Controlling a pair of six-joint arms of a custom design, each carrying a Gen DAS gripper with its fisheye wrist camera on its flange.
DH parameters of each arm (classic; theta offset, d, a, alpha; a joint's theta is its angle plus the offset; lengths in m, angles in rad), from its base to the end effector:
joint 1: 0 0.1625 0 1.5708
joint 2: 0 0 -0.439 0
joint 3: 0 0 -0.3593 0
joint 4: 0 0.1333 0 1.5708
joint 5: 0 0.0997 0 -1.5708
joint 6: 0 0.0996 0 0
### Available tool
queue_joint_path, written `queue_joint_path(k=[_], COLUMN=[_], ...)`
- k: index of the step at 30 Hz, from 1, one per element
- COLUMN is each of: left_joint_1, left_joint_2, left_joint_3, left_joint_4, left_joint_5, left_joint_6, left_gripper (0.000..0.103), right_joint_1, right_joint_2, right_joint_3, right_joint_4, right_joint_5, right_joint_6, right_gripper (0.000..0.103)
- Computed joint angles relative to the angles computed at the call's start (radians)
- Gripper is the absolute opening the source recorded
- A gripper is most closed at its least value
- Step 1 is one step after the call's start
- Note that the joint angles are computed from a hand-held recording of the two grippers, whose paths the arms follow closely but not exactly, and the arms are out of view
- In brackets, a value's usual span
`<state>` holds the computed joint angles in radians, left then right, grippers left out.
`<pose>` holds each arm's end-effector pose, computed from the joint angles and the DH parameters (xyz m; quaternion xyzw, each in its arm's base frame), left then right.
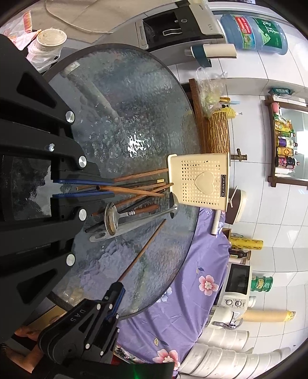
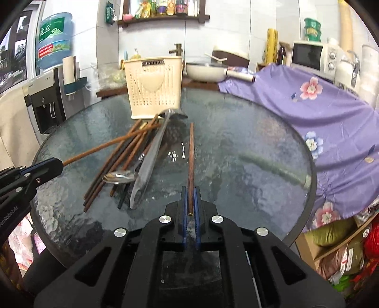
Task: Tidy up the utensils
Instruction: 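Lift the chopstick with the right tool and carry it toward the caddy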
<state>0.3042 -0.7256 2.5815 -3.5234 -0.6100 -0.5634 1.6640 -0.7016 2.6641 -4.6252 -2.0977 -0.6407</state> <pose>-0.2525 -0.3045 0.0619 0.2841 0.8393 -0.3920 0.2475 0.1127 -0.3114 0.1626 0.1698 -0.8187 0.4225 0.3498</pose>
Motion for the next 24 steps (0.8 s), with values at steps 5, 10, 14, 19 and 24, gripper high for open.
queue_joint_path(k=[5, 10, 14, 19, 24], left_joint_1=[-0.002, -0.006, -0.009, -0.011, -0.013], left_joint_2=[-0.006, -0.006, -0.008, -0.009, -0.010], left_joint_3=[-0.001, 0.001, 0.001, 0.000, 0.001], left_joint_4=[0.015, 0.010, 0.005, 0.008, 0.003], left_joint_5=[-0.001, 0.003, 0.008, 0.009, 0.015], left_joint_6=[-0.007, -0.007, -0.004, -0.005, -0.005], left_gripper=[0.005, 0.005, 0.005, 0.005, 0.005], right_joint_1=[0.021, 0.044, 0.062, 0.071, 0.091], right_joint_2=[0.001, -0.009, -0.015, -0.014, -0.004], right_joint_3=[-0.001, -0.005, -0.013, -0.020, -0.028], right_joint_4=[-0.026, -0.048, -0.061, -0.073, -0.123], right_joint_5=[-0.009, -0.007, -0.006, 0.000, 0.011], right_joint_6=[-0.024, -0.049, -0.078, -0.096, -0.140], right_gripper=[0.005, 0.005, 0.005, 0.005, 0.005])
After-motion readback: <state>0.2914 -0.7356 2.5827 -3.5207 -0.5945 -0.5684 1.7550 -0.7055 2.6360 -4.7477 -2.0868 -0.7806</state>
